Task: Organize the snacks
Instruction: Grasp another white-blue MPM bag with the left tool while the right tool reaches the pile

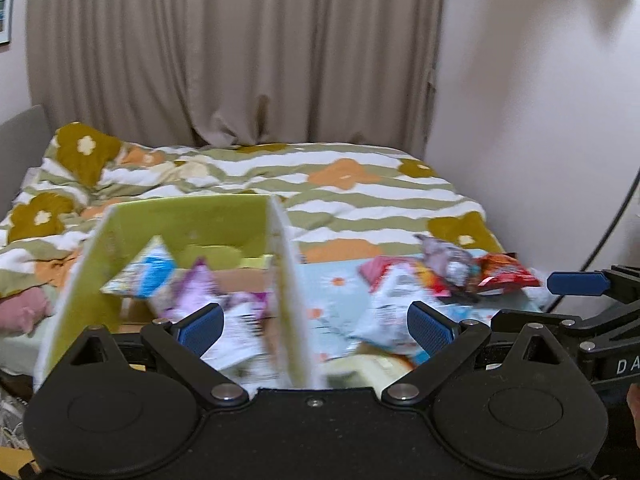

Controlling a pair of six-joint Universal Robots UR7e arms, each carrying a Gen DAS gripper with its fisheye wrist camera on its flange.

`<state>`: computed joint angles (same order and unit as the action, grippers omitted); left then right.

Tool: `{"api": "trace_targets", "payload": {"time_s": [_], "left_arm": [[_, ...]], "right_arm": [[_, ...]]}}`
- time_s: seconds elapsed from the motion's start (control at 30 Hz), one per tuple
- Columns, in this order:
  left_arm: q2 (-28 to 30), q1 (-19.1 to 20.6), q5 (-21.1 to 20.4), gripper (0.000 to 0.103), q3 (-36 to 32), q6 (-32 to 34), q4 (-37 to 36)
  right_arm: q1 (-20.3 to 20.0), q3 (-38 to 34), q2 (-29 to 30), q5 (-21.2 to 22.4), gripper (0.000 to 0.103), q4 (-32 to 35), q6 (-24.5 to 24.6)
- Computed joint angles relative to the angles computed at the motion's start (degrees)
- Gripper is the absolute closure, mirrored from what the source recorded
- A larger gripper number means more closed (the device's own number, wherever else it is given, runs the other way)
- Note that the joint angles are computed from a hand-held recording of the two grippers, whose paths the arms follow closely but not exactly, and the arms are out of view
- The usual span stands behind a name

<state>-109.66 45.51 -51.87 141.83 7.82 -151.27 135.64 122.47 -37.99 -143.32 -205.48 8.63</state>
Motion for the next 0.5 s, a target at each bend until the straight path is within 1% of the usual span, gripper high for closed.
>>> {"api": "trace_targets", "payload": {"time_s": [0.13,0.23,0.33,0.5], "left_arm": [[3.8,-3.6,0.7,0.003,1.6,-4.0,-1.0],[7.1,-5.3,1.3,0.003,2.5,-8.0,-2.0],[11.4,-6.0,1.7,0.003,2.7,-13.1,-3.4],[18.0,-6.4,3.2,0.003,2.1,-23.4,-5.0]], "right_arm": [[-1.8,5.6,-4.4,0.2,0.0,-2.2,-2.2],[-4.3,9.5,-7.7,1.8,0.0,-3.5,-3.5],[-7.4,12.9,-10.3,4.2,0.0,-5.0,-6.3],[-13.5,17.1,-13.8,10.4,0.0,-6.4,-13.4]]}}
